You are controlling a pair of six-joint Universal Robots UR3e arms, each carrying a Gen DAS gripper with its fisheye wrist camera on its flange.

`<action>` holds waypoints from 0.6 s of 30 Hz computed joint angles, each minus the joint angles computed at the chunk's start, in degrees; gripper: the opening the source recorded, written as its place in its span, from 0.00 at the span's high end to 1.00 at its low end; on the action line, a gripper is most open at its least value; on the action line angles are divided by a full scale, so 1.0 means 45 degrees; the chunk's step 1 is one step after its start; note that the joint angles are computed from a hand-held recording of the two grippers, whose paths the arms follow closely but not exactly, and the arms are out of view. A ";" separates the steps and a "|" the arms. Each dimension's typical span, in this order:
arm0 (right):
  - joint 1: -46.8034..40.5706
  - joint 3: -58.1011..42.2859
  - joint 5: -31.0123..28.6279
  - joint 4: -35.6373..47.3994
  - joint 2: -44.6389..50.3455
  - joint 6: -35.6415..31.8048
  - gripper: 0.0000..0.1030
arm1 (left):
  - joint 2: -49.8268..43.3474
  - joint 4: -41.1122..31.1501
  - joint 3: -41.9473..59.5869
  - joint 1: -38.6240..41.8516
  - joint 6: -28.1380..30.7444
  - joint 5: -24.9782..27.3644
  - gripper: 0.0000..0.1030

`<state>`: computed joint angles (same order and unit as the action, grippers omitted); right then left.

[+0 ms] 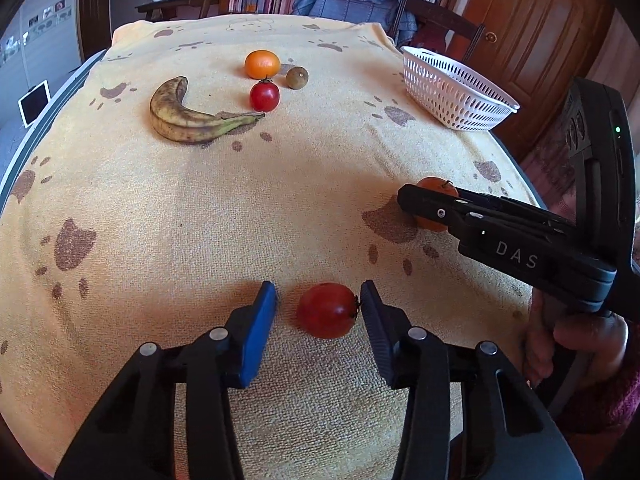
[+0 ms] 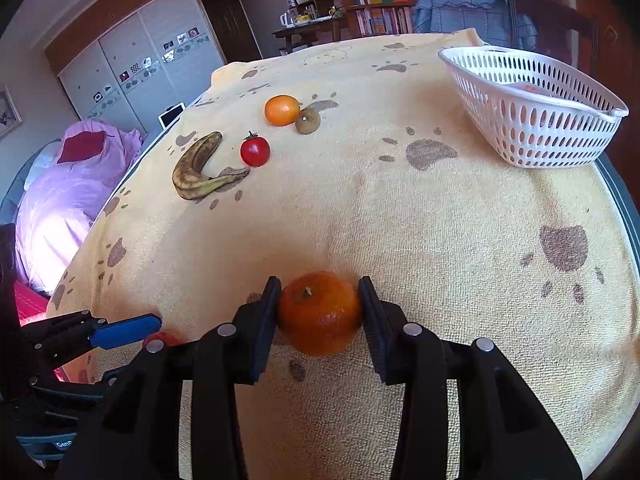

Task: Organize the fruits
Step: 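Grasp a red tomato with the left tool while the right lifts the orange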

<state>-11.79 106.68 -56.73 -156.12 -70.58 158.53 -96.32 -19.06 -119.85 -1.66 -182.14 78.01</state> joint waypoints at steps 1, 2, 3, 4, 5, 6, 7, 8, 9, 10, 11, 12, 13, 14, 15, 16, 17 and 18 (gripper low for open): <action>-0.0006 0.0004 0.0014 -0.0003 -0.0002 -0.0003 0.60 | 0.0020 0.0006 -0.0014 0.0001 0.0023 -0.0024 0.64; -0.0030 0.0016 0.0043 0.0005 -0.0012 -0.0022 0.60 | 0.0062 0.0029 -0.0054 0.0014 0.0056 -0.0096 0.66; -0.0054 0.0039 0.0066 0.0003 -0.0028 -0.0035 0.60 | 0.0091 0.0056 -0.0072 -0.0005 0.0081 -0.0137 0.69; -0.0073 0.0048 0.0082 0.0002 -0.0041 -0.0038 0.61 | 0.0103 0.0087 -0.0071 -0.0049 0.0089 -0.0100 0.70; -0.0090 0.0065 0.0102 -0.0005 -0.0063 -0.0029 0.60 | 0.0125 0.0101 -0.0086 -0.0069 0.0101 -0.0092 0.70; -0.0119 0.0073 0.0131 -0.0020 -0.0069 -0.0027 0.60 | 0.0131 0.0114 -0.0083 -0.0077 0.0089 -0.0100 0.70; -0.0147 0.0089 0.0150 -0.0046 -0.0086 -0.0012 0.60 | 0.0130 0.0119 -0.0070 -0.0078 0.0062 -0.0085 0.70; -0.0185 0.0083 0.0173 -0.0054 -0.0092 -0.0004 0.61 | 0.0125 0.0114 -0.0048 -0.0092 0.0024 -0.0037 0.70; -0.0222 0.0083 0.0202 -0.0065 -0.0101 0.0009 0.60 | 0.0136 0.0125 -0.0045 -0.0107 -0.0018 0.0027 0.70; -0.0261 0.0092 0.0239 -0.0074 -0.0118 0.0021 0.60 | 0.0140 0.0136 -0.0025 -0.0119 -0.0048 0.0089 0.70; -0.0300 0.0084 0.0279 -0.0081 -0.0127 0.0036 0.60 | 0.0132 0.0148 0.0017 -0.0136 -0.0068 0.0149 0.70; -0.0332 0.0081 0.0316 -0.0096 -0.0147 0.0065 0.60 | 0.0136 0.0173 0.0048 -0.0151 -0.0089 0.0200 0.70; -0.0367 0.0065 0.0360 -0.0107 -0.0154 0.0091 0.60 | 0.0138 0.0182 0.0095 -0.0163 -0.0102 0.0236 0.70; -0.0407 0.0040 0.0410 -0.0097 -0.0167 0.0105 0.60 | 0.0130 0.0196 0.0155 -0.0191 -0.0119 0.0271 0.70; -0.0446 0.0029 0.0460 -0.0097 -0.0192 0.0118 0.60 | 0.0123 0.0206 0.0216 -0.0210 -0.0133 0.0292 0.70; -0.0490 0.0017 0.0517 -0.0092 -0.0220 0.0120 0.60 | 0.0087 0.0223 0.0294 -0.0229 -0.0135 0.0304 0.70; -0.0543 0.0000 0.0578 -0.0085 -0.0251 0.0123 0.60 | 0.0039 0.0199 0.0422 -0.0265 -0.0160 0.0335 0.70; -0.0604 -0.0020 0.0645 -0.0074 -0.0290 0.0132 0.60 | -0.0011 0.0192 0.0540 -0.0310 -0.0200 0.0382 0.70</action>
<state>-14.51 106.60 -53.83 -156.45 -71.88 159.12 -96.37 -18.20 -117.42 -3.05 -183.04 79.73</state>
